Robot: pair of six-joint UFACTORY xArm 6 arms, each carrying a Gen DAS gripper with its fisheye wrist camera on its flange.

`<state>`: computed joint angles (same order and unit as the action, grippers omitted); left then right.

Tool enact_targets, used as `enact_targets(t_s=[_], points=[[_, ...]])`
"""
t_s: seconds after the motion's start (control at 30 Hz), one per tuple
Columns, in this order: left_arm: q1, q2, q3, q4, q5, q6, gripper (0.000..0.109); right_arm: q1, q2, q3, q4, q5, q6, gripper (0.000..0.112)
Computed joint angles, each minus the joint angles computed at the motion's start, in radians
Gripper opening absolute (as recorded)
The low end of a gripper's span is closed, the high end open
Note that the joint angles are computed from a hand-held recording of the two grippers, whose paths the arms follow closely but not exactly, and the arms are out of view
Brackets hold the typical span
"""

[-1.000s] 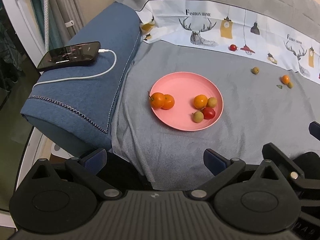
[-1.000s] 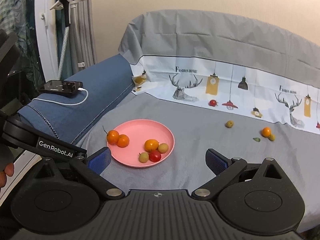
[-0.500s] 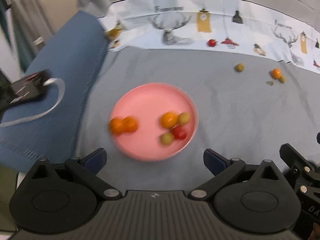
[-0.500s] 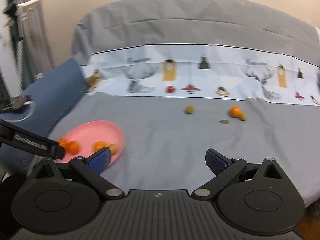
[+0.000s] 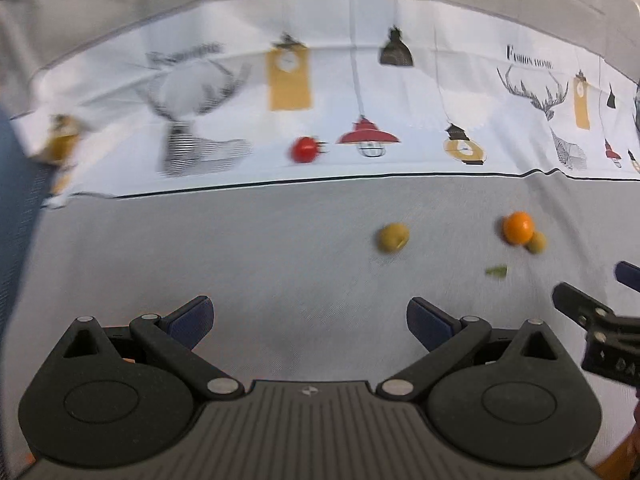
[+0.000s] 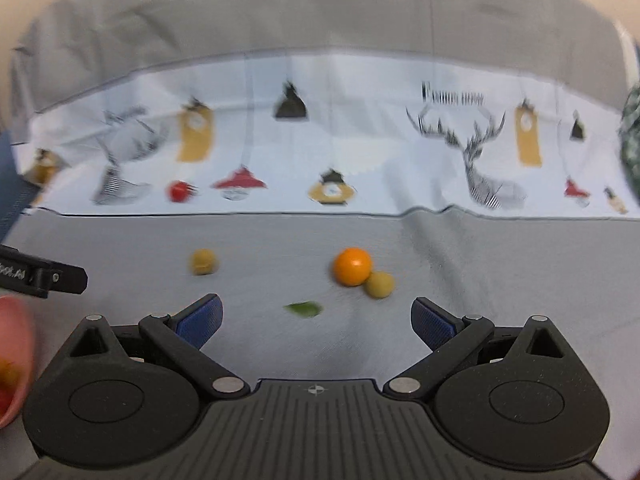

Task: Organize fruits
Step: 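Grasp a mandarin with right tool while left tool grasps a small pear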

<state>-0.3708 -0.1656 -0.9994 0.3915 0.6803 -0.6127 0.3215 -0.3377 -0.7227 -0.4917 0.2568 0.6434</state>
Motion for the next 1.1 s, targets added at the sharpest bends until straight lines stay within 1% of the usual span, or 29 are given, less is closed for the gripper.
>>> enact_targets(t_s=[0.03,0.1,0.17,0.27,0.3,0.33,0.37,0.4,0.43,0.47,0.53,0.57,0.6,0.63,0.67,0.7,0.73,0.77,0.8,0.9,0.93,1.0,1.1], points=[[0.005,0.054,-0.036,-0.022,-0.016,0.015,0.103,-0.029,0.072,-0.038,0.091,-0.021,-0.096,0.100],[0.017,0.163,-0.108,-0.093,-0.055,0.077,0.103,-0.059,0.193,-0.119,0.253,-0.019,-0.269,0.100],[0.021,0.259,-0.183,-0.130,-0.063,0.114,0.103,-0.083,0.305,-0.205,0.330,-0.010,-0.368,0.100],[0.027,0.367,-0.266,-0.183,-0.053,0.164,0.103,-0.099,0.437,-0.312,0.463,0.005,-0.566,0.100],[0.029,0.408,-0.300,-0.206,-0.038,0.186,0.103,-0.103,0.474,-0.347,0.484,0.024,-0.617,0.101],[0.032,0.447,-0.337,-0.230,-0.007,0.210,0.103,-0.107,0.506,-0.368,0.476,0.026,-0.637,0.102],[0.034,0.465,-0.345,-0.212,-0.006,0.199,0.103,-0.108,0.516,-0.363,0.499,-0.014,-0.682,0.102],[0.031,0.455,-0.325,-0.153,-0.046,0.153,0.103,-0.107,0.526,-0.367,0.516,-0.028,-0.719,0.102],[0.028,0.455,-0.318,-0.126,-0.068,0.142,0.103,-0.106,0.528,-0.370,0.533,-0.030,-0.740,0.102],[0.028,0.463,-0.328,-0.141,-0.057,0.160,0.103,-0.106,0.531,-0.375,0.541,-0.025,-0.747,0.102],[0.029,0.465,-0.328,-0.144,-0.063,0.152,0.103,-0.105,0.531,-0.365,0.540,-0.041,-0.753,0.102],[0.030,0.465,-0.330,-0.146,-0.060,0.147,0.102,-0.105,0.528,-0.364,0.523,-0.040,-0.743,0.099],[0.030,0.458,-0.324,-0.139,-0.064,0.129,0.091,-0.102,0.522,-0.361,0.530,-0.033,-0.750,0.080],[0.031,0.442,-0.306,-0.111,-0.082,0.098,0.065,-0.094,0.509,-0.354,0.579,-0.031,-0.794,0.062],[0.032,0.423,-0.290,-0.100,-0.098,0.097,0.044,-0.087,0.497,-0.354,0.612,-0.022,-0.839,0.040],[0.032,0.414,-0.290,-0.131,-0.090,0.134,0.028,-0.085,0.482,-0.353,0.604,0.000,-0.851,0.041],[0.034,0.409,-0.296,-0.179,-0.073,0.161,0.028,-0.083,0.478,-0.354,0.554,0.001,-0.820,0.041],[0.038,0.398,-0.288,-0.199,-0.078,0.167,0.028,-0.082,0.474,-0.347,0.502,-0.022,-0.775,0.040],[0.038,0.383,-0.278,-0.190,-0.088,0.169,0.028,-0.082,0.470,-0.343,0.461,-0.040,-0.729,0.040],[0.026,0.324,-0.252,-0.154,-0.090,0.161,0.028,-0.084,0.436,-0.339,0.393,-0.052,-0.594,0.040],[0.027,0.282,-0.221,-0.160,-0.104,0.169,0.028,-0.080,0.412,-0.324,0.387,-0.065,-0.572,0.041],[0.023,0.199,-0.163,-0.134,-0.115,0.154,0.028,-0.067,0.342,-0.271,0.352,-0.100,-0.522,0.041],[0.015,0.013,-0.029,-0.095,-0.095,0.120,0.028,-0.014,0.184,-0.147,0.342,-0.126,-0.463,0.041]])
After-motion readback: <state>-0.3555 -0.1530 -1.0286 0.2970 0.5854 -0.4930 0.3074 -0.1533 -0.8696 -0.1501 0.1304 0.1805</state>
